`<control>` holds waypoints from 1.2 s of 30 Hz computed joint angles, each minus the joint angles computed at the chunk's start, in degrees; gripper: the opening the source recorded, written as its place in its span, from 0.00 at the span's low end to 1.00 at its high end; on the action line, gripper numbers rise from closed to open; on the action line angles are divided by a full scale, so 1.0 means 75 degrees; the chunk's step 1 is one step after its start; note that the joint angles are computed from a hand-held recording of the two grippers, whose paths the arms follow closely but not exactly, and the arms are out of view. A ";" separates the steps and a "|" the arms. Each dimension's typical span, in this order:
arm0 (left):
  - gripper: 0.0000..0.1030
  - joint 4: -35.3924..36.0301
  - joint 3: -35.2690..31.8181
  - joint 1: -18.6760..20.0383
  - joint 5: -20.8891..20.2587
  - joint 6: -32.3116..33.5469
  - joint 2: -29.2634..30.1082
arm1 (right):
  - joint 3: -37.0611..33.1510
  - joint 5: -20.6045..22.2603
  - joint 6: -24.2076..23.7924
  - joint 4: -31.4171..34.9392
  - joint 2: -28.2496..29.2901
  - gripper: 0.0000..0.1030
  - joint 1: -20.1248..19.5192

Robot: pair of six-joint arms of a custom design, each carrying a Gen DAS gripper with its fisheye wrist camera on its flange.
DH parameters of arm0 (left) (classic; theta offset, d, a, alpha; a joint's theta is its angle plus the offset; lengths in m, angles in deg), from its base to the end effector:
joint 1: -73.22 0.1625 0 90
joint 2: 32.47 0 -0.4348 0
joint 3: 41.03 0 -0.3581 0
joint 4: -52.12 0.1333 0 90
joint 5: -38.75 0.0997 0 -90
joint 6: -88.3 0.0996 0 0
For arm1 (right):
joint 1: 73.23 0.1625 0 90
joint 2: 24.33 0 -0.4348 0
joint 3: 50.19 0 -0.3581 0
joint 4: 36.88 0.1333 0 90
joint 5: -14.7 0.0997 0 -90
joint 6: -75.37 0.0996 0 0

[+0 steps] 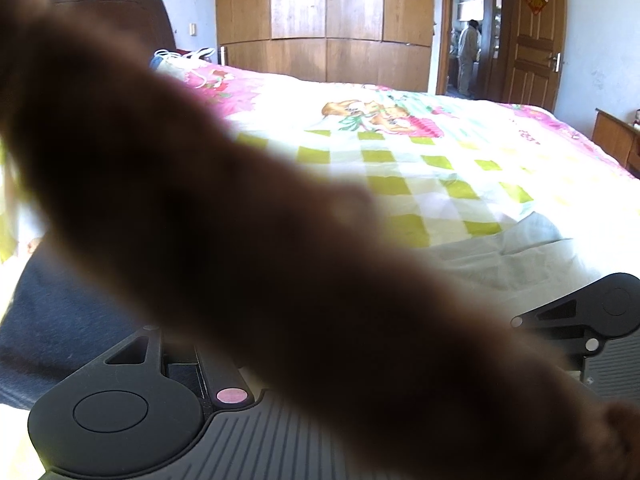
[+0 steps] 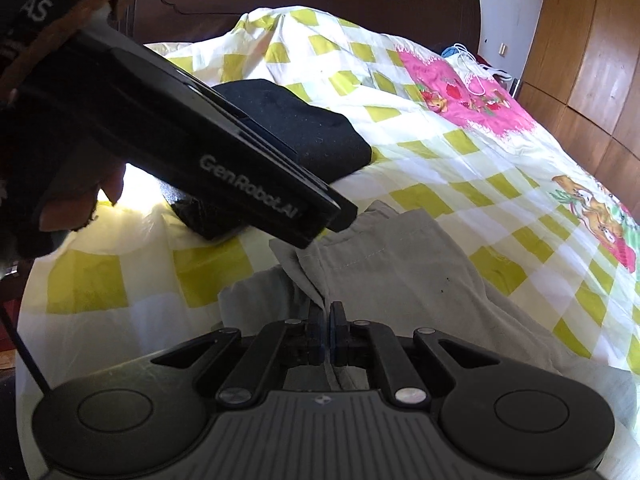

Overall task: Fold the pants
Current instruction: 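Open the right gripper and release the folded trousers edge, then move the right gripper to the edge of the folded grey trousers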

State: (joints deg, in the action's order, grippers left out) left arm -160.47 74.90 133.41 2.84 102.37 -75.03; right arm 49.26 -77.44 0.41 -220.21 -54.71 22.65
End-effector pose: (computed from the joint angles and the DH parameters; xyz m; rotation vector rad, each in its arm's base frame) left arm -0.0789 -0.5681 0.1508 0.3274 2.1200 -1.0937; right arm 0.1939 -0.6182 -0.0019 1.8285 -2.1645 0.4716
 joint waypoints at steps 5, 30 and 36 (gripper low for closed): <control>0.59 0.0039 0.0012 -0.0029 -0.0157 0.0024 -0.0003 | 0.0279 0.0563 0.0184 -0.0282 -0.0364 0.19 -0.0057; 0.60 0.2352 -0.0769 0.0192 0.0223 -0.1172 0.0388 | -0.0552 -0.1093 0.2435 -0.0581 -0.0865 0.28 -0.0758; 0.64 0.3031 -0.0972 0.0218 0.0177 -0.1572 0.0502 | -0.0898 -0.1854 0.3203 -0.1130 -0.0857 0.32 -0.1105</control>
State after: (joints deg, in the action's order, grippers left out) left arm -137.74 67.61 135.05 4.17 90.59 -71.27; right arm 42.52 -91.35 24.44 -228.68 -61.14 14.36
